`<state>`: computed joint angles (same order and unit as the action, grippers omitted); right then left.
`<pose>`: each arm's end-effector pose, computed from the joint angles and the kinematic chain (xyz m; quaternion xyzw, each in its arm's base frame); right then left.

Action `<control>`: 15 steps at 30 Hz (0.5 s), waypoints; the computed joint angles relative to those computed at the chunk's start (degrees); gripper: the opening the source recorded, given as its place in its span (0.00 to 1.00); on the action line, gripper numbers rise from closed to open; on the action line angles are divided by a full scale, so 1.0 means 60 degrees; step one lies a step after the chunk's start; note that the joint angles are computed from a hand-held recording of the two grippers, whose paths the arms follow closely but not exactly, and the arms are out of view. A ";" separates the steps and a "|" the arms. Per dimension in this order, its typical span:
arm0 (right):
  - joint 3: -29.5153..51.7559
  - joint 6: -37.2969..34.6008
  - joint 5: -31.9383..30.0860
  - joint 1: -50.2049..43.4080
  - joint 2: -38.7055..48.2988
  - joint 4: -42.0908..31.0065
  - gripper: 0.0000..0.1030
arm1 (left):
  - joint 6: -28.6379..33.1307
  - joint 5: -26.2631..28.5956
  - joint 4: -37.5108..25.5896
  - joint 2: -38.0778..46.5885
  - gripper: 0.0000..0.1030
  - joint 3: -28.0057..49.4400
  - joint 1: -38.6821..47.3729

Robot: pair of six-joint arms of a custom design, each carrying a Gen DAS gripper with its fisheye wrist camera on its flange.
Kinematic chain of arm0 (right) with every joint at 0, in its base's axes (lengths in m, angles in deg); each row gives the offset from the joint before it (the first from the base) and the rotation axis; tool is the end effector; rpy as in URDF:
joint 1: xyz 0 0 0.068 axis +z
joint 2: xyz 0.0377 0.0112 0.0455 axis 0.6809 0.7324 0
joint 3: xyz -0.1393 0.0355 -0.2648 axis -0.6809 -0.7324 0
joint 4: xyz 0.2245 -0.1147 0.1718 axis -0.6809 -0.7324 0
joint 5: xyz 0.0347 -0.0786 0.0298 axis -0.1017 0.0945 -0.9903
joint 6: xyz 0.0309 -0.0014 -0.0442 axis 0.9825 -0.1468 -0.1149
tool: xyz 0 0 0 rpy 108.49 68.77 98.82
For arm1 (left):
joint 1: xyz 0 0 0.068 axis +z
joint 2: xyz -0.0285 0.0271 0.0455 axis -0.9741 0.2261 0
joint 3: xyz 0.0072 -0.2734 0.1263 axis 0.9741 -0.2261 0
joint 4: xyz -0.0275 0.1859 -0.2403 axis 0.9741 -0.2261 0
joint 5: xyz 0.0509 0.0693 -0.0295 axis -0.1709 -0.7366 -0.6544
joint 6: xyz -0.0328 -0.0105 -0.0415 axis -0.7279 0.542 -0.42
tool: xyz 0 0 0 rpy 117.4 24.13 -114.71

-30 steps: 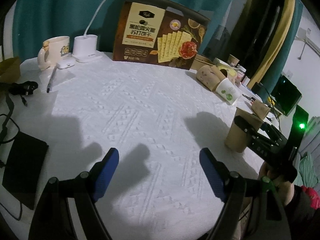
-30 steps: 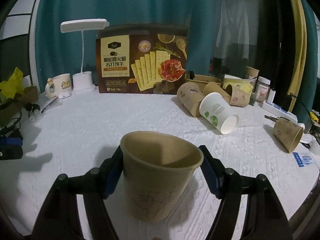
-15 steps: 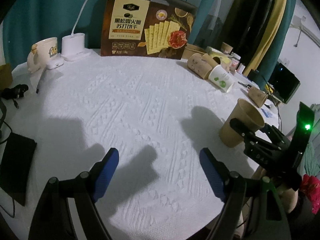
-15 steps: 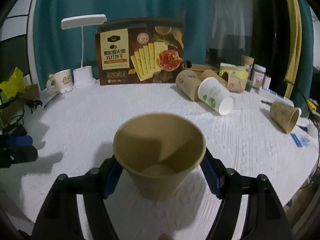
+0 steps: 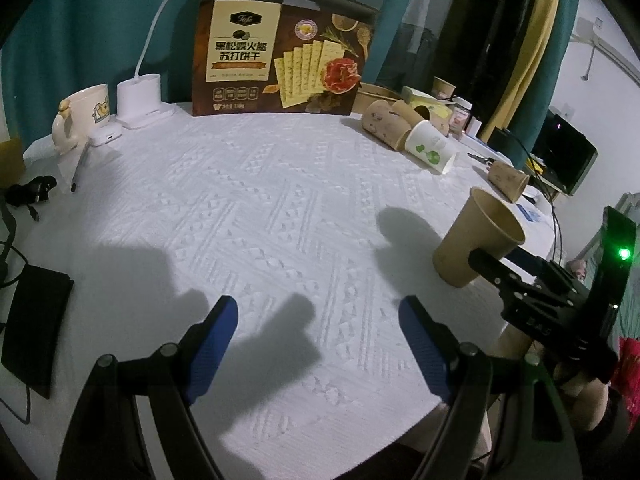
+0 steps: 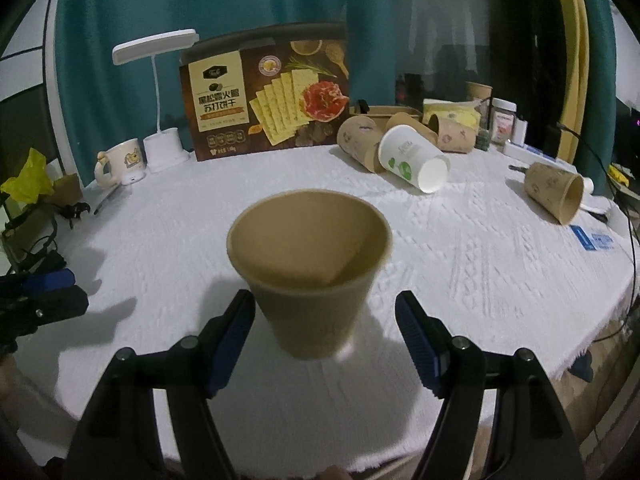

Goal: Flip cup upright
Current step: 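Lower the upright tan cup onto the tablecloth and open the right gripper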

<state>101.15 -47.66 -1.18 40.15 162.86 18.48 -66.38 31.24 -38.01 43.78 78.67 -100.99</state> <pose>0.3939 0.0016 0.1912 -0.3239 0.8444 0.1789 0.3874 0.2455 -0.0932 0.2067 -0.2525 0.8913 -0.0168 0.3762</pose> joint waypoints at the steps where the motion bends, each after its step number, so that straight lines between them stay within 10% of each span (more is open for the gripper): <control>1: -0.0003 -0.0046 -0.0048 -0.0096 -0.0040 -0.0107 0.68 | -0.0007 0.0011 -0.0009 0.0047 0.80 0.0026 -0.0025; 15: 0.0389 -0.0215 0.0069 -0.1252 -0.0430 -0.1255 0.68 | 0.0668 -0.0633 -0.0157 0.0572 0.80 0.0778 -0.0609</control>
